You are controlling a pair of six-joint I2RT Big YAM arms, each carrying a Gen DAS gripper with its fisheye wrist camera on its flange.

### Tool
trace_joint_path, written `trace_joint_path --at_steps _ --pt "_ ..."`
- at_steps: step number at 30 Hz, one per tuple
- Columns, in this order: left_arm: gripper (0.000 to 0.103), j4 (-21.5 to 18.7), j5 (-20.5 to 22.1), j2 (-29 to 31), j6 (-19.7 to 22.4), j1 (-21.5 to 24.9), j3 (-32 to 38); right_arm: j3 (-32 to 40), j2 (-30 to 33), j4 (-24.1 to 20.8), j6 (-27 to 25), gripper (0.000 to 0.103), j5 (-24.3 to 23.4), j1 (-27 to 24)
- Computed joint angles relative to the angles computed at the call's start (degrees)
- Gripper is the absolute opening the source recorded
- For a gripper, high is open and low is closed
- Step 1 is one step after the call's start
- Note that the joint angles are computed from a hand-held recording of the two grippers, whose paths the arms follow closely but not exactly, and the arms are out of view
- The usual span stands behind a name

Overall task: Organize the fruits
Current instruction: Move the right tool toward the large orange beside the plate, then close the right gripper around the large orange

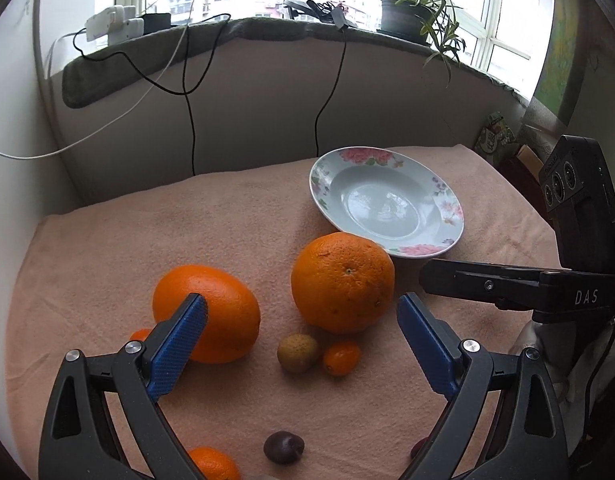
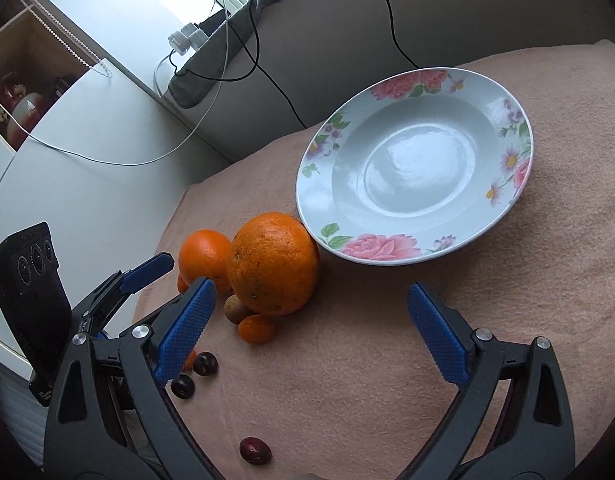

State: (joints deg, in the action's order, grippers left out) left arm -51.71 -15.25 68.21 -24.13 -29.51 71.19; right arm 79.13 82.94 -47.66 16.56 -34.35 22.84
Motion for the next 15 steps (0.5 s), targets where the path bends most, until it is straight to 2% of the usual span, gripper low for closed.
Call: trace_joint_path --at_steps 4,7,12,15 --pt "0.092 0.4 2.2 0.8 1.5 0.1 0.3 0.6 0.9 0.1 0.8 0.095 -0.9 0.2" --pt "0.084 0.0 2.6 1.8 3.0 -0.3 1.1 1.5 1.4 -0.4 0.3 0.092 -0.9 0.7" --pt "0.084 -0.7 4.2 3.6 4.3 0.0 2.2 2.6 2.5 -1.4 -0.4 0.09 0.1 1.5" --pt "0.084 -0.7 5.2 4.4 4.6 0.2 2.7 3.4 3.6 -2.0 0.0 0.086 -1.4 1.8"
